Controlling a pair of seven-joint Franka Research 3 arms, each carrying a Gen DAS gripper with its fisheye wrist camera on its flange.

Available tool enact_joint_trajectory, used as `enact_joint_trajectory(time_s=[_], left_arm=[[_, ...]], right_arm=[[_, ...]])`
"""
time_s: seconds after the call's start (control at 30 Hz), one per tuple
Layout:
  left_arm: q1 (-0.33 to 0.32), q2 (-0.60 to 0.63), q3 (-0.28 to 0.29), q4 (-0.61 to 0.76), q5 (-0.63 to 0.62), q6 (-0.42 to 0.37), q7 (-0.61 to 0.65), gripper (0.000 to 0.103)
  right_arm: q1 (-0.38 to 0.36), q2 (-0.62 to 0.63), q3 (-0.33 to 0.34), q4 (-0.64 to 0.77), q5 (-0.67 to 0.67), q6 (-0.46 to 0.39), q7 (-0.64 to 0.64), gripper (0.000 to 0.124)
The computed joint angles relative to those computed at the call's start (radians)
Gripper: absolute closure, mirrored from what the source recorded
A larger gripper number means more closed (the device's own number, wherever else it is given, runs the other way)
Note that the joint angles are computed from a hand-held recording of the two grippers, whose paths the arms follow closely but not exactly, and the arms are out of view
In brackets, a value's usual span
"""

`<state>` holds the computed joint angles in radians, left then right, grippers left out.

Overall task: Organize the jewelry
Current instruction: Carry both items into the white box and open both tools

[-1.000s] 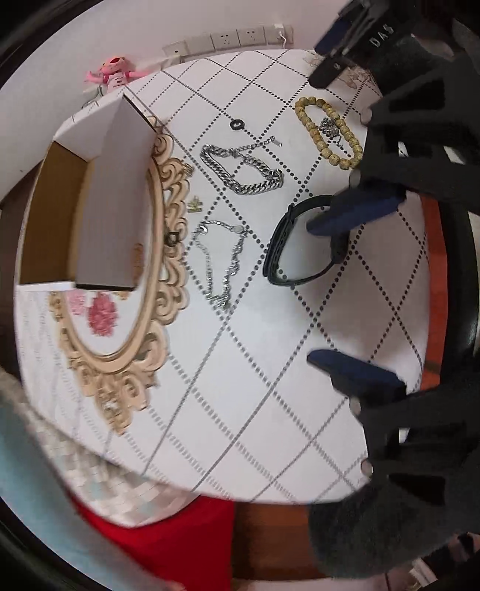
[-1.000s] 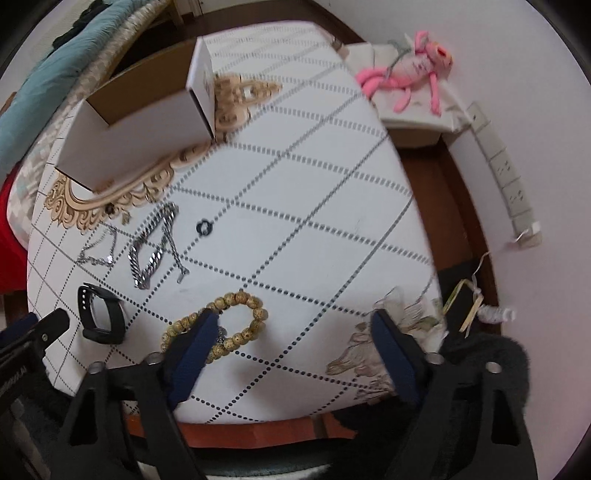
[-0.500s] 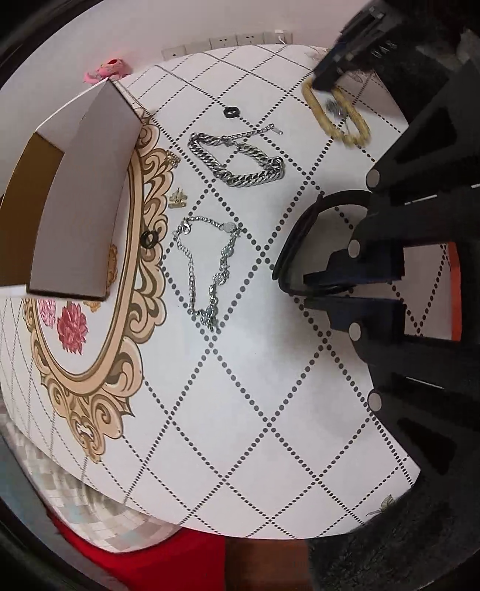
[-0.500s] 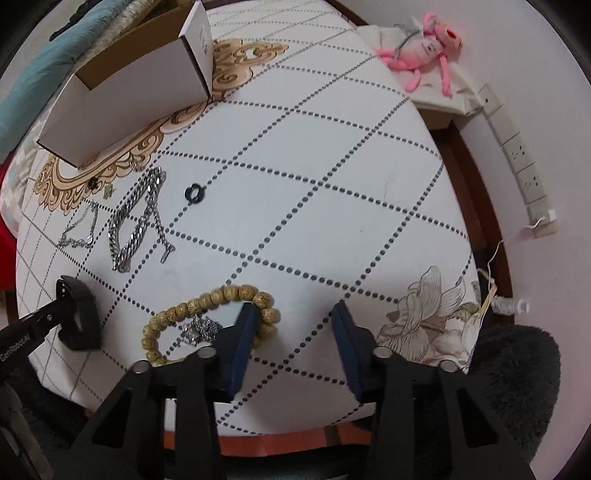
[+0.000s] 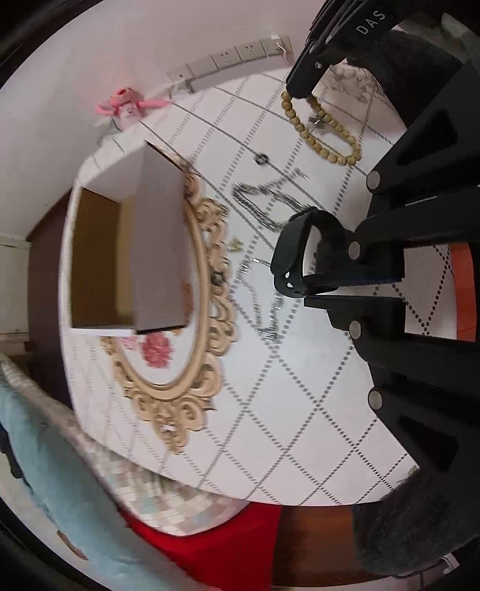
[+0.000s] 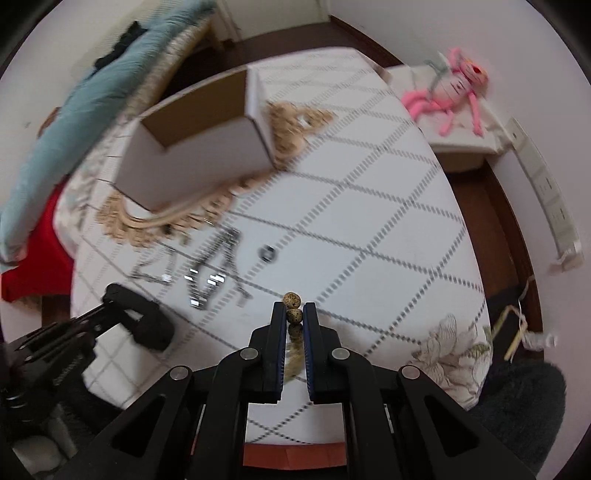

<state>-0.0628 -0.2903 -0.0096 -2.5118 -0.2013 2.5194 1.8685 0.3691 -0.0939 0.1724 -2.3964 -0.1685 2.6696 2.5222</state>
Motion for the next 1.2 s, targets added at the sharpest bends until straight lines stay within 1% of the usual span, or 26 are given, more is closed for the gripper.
enact_joint_trajectory(time_s=[0.03,0.13,0.33,0.4,0.53,0.6,0.7,0.77,0.87,0.93,0.97,1.0,1.03,1.07,1.1,1.13,1.17,1.2], left_arm=[[-0.005,-0.003,-0.006,0.004,-0.005,0.011,-0.006,0.101],[-0.015,0.030,0.009,0.057,-0.038,0.022,0.023,0.101],[-0.004,0.113,-0.010,0.196,-0.061,0.051,0.039,0.101],[0.003,0.138,-0.020,0.237,-0.063,0.058,0.039,0.101],[0.020,0.211,-0.040,0.342,-0.062,0.062,0.035,0.101],[0.031,0.251,-0.051,0.395,-0.073,0.043,0.037,0.101],[0.053,0.319,-0.071,0.477,-0.072,0.008,0.032,0.101],[0.070,0.372,-0.084,0.542,-0.086,-0.041,0.034,0.101],[0.098,0.443,-0.107,0.628,-0.110,-0.129,0.038,0.101],[0.114,0.492,-0.118,0.686,-0.117,-0.189,0.027,0.098],[0.119,0.514,-0.122,0.712,-0.109,-0.214,0.008,0.095],[0.122,0.537,-0.125,0.741,-0.098,-0.245,-0.010,0.093],[0.126,0.557,-0.131,0.767,-0.090,-0.272,-0.024,0.093],[0.127,0.579,-0.133,0.803,-0.072,-0.319,-0.045,0.093],[0.131,0.597,-0.139,0.826,-0.069,-0.339,-0.051,0.092],[0.126,0.611,-0.139,0.845,-0.043,-0.348,-0.071,0.089],[0.127,0.621,-0.143,0.857,-0.032,-0.351,-0.078,0.076],[0.131,0.626,-0.149,0.864,-0.036,-0.350,-0.081,0.051]], right_arm=[[0.000,0.002,-0.001,0.017,-0.006,0.002,-0.010,0.115],[-0.004,0.003,-0.008,0.052,-0.006,0.020,-0.051,0.115],[-0.022,0.027,-0.025,0.171,-0.011,0.046,-0.134,0.115],[-0.027,0.054,-0.036,0.234,-0.004,0.041,-0.176,0.115],[-0.028,0.121,-0.058,0.354,-0.024,0.013,-0.220,0.115],[-0.028,0.157,-0.072,0.407,0.004,0.006,-0.260,0.115],[-0.029,0.219,-0.089,0.490,0.066,-0.023,-0.333,0.115],[-0.028,0.259,-0.098,0.535,0.108,-0.044,-0.372,0.115],[-0.026,0.323,-0.107,0.603,0.161,-0.090,-0.426,0.115],[-0.025,0.354,-0.111,0.629,0.193,-0.112,-0.456,0.115],[-0.030,0.381,-0.109,0.657,0.219,-0.134,-0.484,0.115],[-0.028,0.401,-0.112,0.678,0.230,-0.152,-0.495,0.115],[-0.027,0.418,-0.115,0.694,0.238,-0.165,-0.507,0.115],[-0.030,0.440,-0.113,0.720,0.253,-0.186,-0.530,0.115],[-0.032,0.462,-0.113,0.745,0.269,-0.205,-0.546,0.114],[-0.038,0.489,-0.109,0.779,0.292,-0.237,-0.566,0.114],[-0.037,0.516,-0.114,0.818,0.299,-0.279,-0.572,0.114],[-0.032,0.541,-0.122,0.852,0.294,-0.307,-0.569,0.113]])
